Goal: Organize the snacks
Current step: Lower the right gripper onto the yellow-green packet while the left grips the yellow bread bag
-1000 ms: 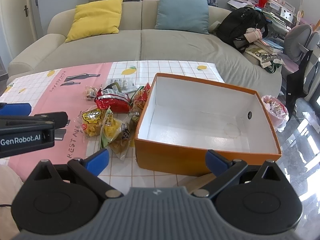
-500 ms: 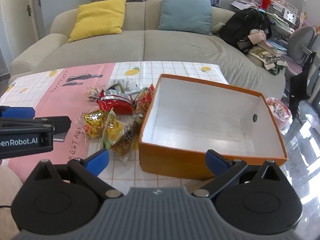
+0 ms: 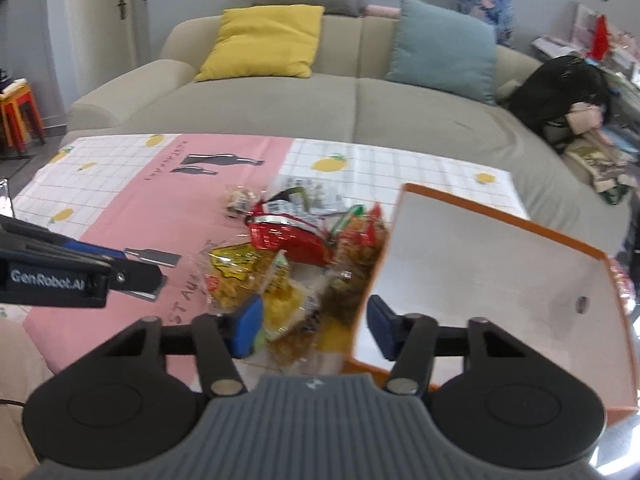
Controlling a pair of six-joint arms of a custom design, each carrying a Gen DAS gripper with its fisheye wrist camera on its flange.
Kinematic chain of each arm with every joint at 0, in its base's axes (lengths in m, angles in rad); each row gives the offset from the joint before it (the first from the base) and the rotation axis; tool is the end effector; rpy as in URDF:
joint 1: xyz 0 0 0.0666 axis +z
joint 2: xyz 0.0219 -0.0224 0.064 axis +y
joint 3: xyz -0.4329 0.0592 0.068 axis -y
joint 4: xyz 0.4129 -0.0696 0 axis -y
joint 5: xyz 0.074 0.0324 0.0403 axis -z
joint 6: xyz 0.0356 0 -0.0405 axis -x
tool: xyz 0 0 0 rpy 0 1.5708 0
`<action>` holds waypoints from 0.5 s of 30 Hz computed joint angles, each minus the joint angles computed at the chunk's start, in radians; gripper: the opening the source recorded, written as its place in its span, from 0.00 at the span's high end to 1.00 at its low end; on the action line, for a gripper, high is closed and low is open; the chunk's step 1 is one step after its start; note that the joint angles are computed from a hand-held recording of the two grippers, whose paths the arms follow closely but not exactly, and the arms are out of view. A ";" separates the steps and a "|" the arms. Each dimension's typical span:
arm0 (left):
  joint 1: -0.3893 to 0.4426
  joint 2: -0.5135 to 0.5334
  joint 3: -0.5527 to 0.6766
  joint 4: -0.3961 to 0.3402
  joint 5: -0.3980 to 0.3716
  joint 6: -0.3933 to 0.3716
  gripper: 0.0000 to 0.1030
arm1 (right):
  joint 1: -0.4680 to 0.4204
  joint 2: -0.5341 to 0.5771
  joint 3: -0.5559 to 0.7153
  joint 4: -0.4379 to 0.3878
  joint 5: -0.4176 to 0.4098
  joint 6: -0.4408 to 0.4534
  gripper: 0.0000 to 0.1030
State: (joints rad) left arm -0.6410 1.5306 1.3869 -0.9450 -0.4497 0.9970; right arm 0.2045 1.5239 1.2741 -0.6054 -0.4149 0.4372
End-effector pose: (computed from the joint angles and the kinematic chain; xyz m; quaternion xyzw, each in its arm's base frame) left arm 0.4339 -0.3049 0.4127 -0.2200 0.9223 -0.0221 0.3171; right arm 0.5253 0.1232 0.3836 -0.3575 0.8471 0.1518 0.3628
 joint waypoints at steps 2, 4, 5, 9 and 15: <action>0.020 0.001 -0.008 0.000 0.028 -0.013 0.54 | 0.012 0.022 0.021 -0.015 -0.017 0.008 0.55; 0.038 0.006 -0.014 -0.002 0.040 -0.045 0.48 | 0.028 0.040 0.038 -0.020 -0.027 0.026 0.55; 0.046 0.010 -0.017 -0.001 0.045 -0.063 0.46 | 0.035 0.047 0.042 -0.021 -0.026 0.035 0.55; 0.087 0.015 -0.041 0.038 0.120 -0.076 0.46 | 0.070 0.092 0.081 -0.053 0.003 0.071 0.55; 0.140 0.040 -0.068 0.093 0.203 -0.053 0.36 | 0.104 0.151 0.116 -0.082 0.061 0.116 0.55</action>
State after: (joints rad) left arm -0.5005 1.5702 1.3191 -0.8522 -0.2464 0.9436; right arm 0.3087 1.6752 1.3901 -0.6870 -0.3541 0.5531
